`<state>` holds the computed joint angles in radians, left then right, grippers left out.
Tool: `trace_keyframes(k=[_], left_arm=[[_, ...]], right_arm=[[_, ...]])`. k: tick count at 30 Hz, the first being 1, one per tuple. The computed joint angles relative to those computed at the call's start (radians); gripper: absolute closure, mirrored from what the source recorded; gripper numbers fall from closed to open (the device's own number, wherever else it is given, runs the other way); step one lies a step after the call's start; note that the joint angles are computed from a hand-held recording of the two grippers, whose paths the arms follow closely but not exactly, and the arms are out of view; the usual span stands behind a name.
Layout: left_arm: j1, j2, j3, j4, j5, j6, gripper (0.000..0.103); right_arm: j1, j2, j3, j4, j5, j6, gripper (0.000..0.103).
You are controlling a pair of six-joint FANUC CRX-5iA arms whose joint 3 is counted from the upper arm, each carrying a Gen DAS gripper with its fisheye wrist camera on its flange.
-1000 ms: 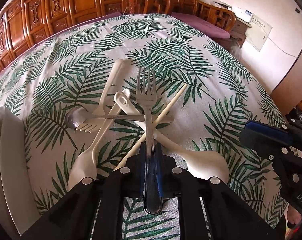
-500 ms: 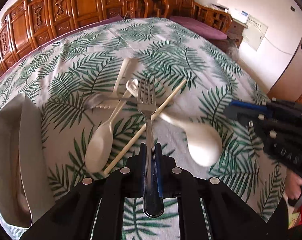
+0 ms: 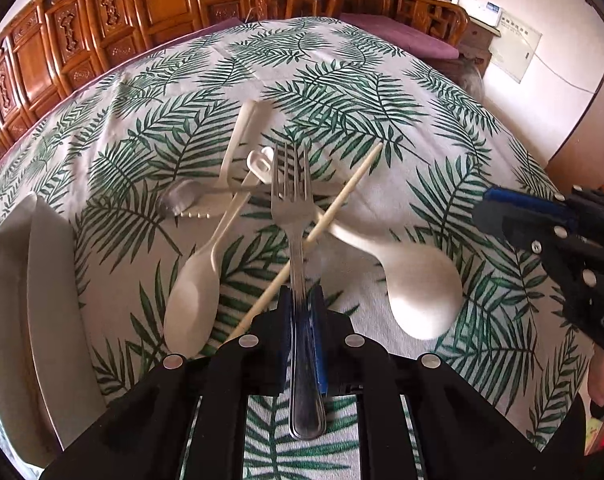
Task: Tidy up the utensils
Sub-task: 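Carry the metal fork toward the tray with the left tool while the right grasps a chopstick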
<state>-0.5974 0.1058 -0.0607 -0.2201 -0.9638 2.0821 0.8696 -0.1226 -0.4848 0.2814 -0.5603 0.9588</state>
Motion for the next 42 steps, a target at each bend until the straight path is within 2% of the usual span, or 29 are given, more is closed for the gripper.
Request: trace_keyframes(k=[5, 13, 19, 27, 39, 42], left_arm=[[0.009, 0.026, 0.019, 0.008, -0.001, -0.007, 0.093], [-0.020, 0.010, 0.012, -0.054, 0.019, 0.038, 0.096], [-0.025, -0.052, -0.029, -0.061, 0.056, 0.071, 0.097], [-0.016, -0.143, -0.077, -0.052, 0.082, 0.051, 0.096], [0.017, -0.292, -0.161, -0.074, 0.069, 0.053, 0.096], [0.034, -0.330, -0.181, -0.072, 0.068, 0.046, 0.096]], right_arm=[[-0.002, 0.001, 0.000, -0.002, 0.000, 0.002, 0.087], [0.002, 0.004, -0.006, 0.005, 0.001, -0.001, 0.087], [0.010, 0.008, -0.012, 0.028, 0.002, -0.022, 0.087], [0.035, 0.040, 0.002, 0.046, 0.001, -0.051, 0.088], [0.071, 0.162, 0.140, -0.074, 0.009, -0.027, 0.087], [0.067, 0.194, 0.166, -0.088, 0.018, -0.061, 0.060]])
